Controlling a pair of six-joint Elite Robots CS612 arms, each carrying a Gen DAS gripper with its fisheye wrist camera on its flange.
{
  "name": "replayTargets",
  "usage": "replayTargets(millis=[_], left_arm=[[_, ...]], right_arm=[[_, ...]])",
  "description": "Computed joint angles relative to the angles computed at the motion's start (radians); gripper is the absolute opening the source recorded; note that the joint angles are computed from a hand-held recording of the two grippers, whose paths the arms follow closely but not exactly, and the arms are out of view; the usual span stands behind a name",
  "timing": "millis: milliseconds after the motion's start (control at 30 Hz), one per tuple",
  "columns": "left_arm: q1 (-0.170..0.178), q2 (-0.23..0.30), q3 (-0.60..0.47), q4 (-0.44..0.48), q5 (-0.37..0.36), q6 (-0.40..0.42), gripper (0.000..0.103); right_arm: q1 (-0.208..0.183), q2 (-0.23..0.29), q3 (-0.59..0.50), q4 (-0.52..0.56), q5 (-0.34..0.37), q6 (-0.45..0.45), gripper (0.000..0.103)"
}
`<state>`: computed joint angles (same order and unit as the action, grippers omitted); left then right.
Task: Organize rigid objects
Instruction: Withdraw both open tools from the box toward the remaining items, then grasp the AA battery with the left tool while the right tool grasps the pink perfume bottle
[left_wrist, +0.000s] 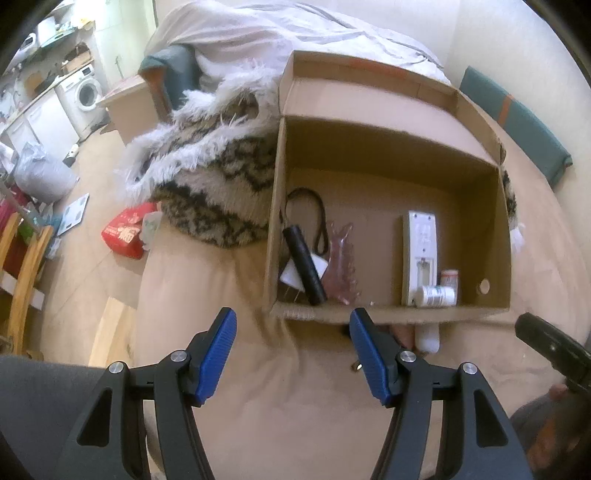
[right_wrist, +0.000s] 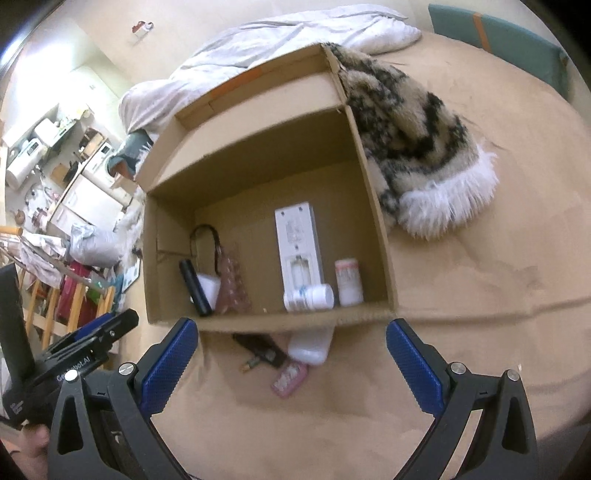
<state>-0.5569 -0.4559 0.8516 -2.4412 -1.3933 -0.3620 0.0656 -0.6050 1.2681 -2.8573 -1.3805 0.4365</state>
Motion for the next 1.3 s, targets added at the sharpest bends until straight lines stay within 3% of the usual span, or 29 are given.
replayTargets(millis=[333, 433, 567, 667, 767, 967, 1067, 1200, 1300], left_arm=[[0.000, -0.004, 0.025, 0.084, -0.036, -0.068, 0.061], [0.001, 0.021, -0.012, 0.152, -0.074, -0.061, 0.060], [-0.011, 0.081, -0.107, 0.260, -0.079, 0.022, 0.060], [-0.019, 0.138, -0.198, 0.330, -0.103, 0.080, 0.047], [-0.030, 0.191, -0.287, 0.392, -0.103, 0.150, 0.045], [-0.039, 0.278, -0.444, 0.492, -0.102, 0.205, 0.037], [-0.046, 0.280, -0.443, 0.480, -0.087, 0.242, 0.029], [-0.048, 0.291, -0.469, 0.509, -0.100, 0.271, 0.010], [-0.044, 0.274, -0.436, 0.499, -0.126, 0.258, 0.009]], right_arm=[[-0.016, 0.001, 0.032, 0.050, 0.081, 0.107, 0.103], [-0.017, 0.007, 0.022, 0.071, 0.083, 0.117, 0.103], [-0.020, 0.014, 0.013, 0.084, 0.089, 0.141, 0.103], [-0.022, 0.023, 0.000, 0.104, 0.095, 0.148, 0.103], [-0.023, 0.031, -0.015, 0.123, 0.095, 0.142, 0.103], [-0.022, 0.044, -0.041, 0.167, 0.091, 0.126, 0.103], [-0.021, 0.049, -0.051, 0.181, 0.090, 0.119, 0.103], [-0.021, 0.053, -0.058, 0.185, 0.092, 0.116, 0.103], [-0.019, 0.055, -0.064, 0.193, 0.087, 0.109, 0.103]])
